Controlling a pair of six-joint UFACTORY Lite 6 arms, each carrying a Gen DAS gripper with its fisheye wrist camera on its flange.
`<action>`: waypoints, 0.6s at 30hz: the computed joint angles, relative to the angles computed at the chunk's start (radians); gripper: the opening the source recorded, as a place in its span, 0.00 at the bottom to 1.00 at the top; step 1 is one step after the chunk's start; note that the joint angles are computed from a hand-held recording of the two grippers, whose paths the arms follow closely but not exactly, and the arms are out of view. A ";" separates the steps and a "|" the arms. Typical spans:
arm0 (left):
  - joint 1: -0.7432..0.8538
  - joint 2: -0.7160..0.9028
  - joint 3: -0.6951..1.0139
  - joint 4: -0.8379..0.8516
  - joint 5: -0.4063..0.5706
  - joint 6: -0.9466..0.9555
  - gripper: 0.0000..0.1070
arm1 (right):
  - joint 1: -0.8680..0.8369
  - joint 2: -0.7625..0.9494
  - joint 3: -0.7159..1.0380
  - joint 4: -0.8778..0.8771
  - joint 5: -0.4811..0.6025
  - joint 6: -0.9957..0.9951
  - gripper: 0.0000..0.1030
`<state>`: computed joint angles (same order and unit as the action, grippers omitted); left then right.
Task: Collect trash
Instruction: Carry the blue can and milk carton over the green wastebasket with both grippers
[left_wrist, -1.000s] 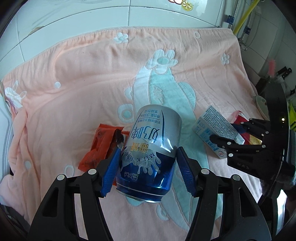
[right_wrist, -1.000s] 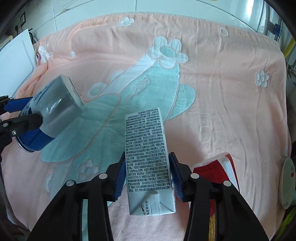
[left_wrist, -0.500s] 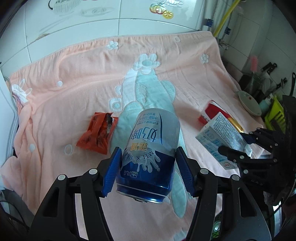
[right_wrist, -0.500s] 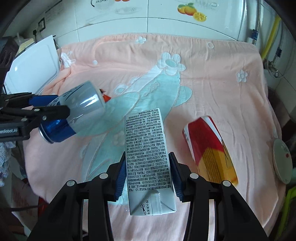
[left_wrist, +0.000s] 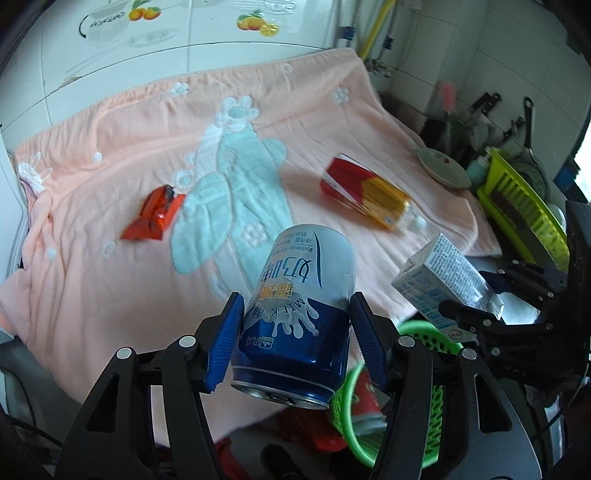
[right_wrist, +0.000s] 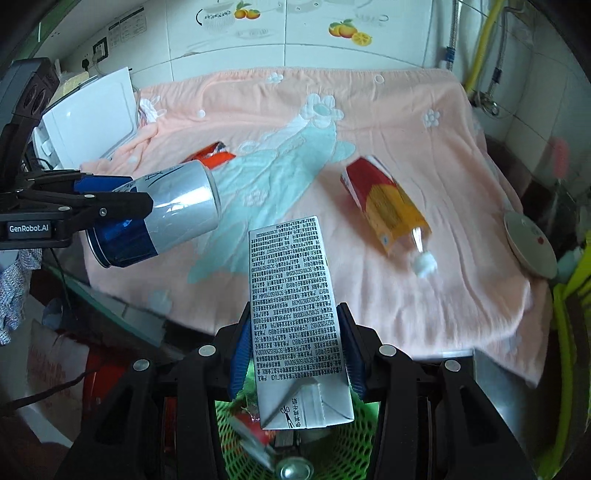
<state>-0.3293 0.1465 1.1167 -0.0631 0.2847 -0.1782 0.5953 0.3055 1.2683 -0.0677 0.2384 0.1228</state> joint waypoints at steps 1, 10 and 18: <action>-0.021 -0.019 -0.029 0.004 -0.008 -0.012 0.54 | 0.004 -0.025 -0.044 -0.026 -0.011 0.033 0.41; -0.190 -0.057 -0.163 0.052 -0.055 -0.144 0.54 | 0.030 -0.209 -0.394 -0.451 -0.070 0.523 0.41; -0.285 -0.002 -0.164 0.037 -0.082 -0.173 0.53 | -0.002 -0.295 -0.568 -0.562 -0.096 0.677 0.41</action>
